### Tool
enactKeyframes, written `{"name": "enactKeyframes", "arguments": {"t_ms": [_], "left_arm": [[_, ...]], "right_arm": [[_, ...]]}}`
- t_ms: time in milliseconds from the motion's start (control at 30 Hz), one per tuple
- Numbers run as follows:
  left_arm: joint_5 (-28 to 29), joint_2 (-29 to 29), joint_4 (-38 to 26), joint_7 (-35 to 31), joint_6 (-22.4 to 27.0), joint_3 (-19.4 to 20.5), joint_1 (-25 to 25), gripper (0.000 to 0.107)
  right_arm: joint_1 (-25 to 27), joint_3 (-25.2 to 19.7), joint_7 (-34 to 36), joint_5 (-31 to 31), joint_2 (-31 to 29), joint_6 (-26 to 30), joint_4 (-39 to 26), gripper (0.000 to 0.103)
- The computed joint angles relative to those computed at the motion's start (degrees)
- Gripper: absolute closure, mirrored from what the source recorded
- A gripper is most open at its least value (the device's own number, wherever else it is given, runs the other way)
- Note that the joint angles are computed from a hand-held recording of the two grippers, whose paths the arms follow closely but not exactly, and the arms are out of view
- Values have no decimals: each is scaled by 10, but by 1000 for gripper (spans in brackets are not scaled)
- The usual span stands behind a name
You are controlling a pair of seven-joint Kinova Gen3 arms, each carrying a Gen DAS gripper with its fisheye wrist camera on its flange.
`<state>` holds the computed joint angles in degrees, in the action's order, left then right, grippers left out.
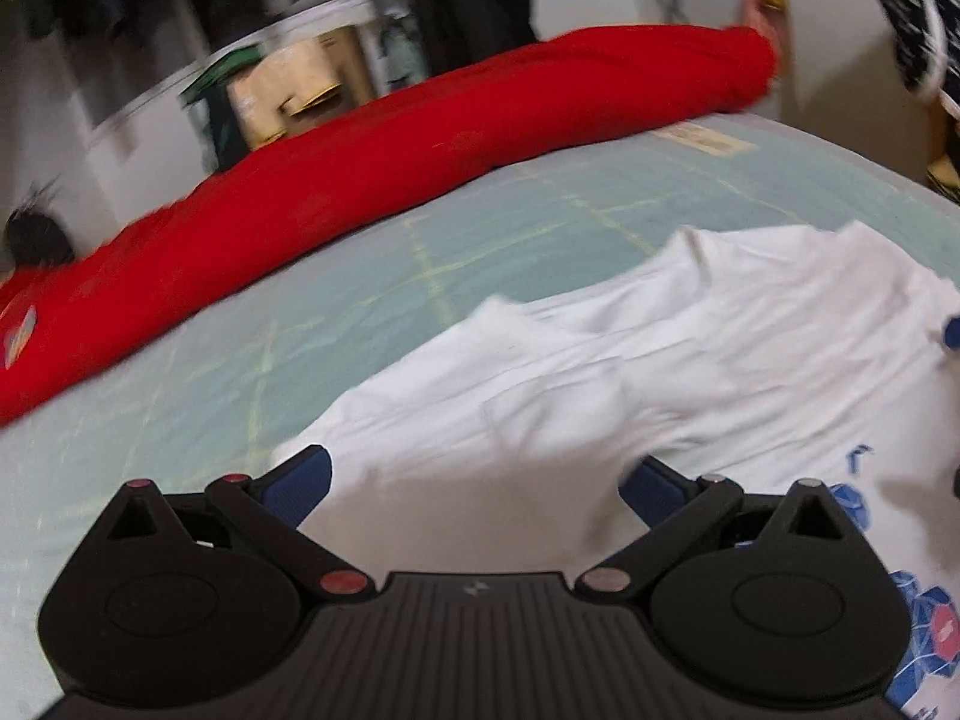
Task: Fold clothes
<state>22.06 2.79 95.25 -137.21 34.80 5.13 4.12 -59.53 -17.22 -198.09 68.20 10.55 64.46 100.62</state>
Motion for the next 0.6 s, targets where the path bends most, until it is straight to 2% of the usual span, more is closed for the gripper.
{"name": "enactKeyframes", "arguments": {"t_ms": [100,200,267,333,400,467,600], "left_arm": [[59,8,-11,10,43,17,-70,6],[128,43,-38,73,113,38,-149,6],[166,63,-47,90,154,40,-182,6],[166,55,-40,70,160,25,-172,7],[134,30,-25,23,144,5,-135,7],[119,13,-19,-23,148,-7,-115,7],[124,-27,-9,-116,163,-94,-23,7]], "right_arm": [[5,2,-11,-4,-2,-10,5,0],[8,2,-18,-4,-3,-19,8,0],[9,2,-19,-3,-3,-23,9,0],[9,1,-19,-3,-4,-25,11,0],[10,1,-22,-3,-5,-26,12,0],[11,1,-27,-1,-7,-26,15,0],[13,-1,-37,0,-10,-27,19,0]]}}
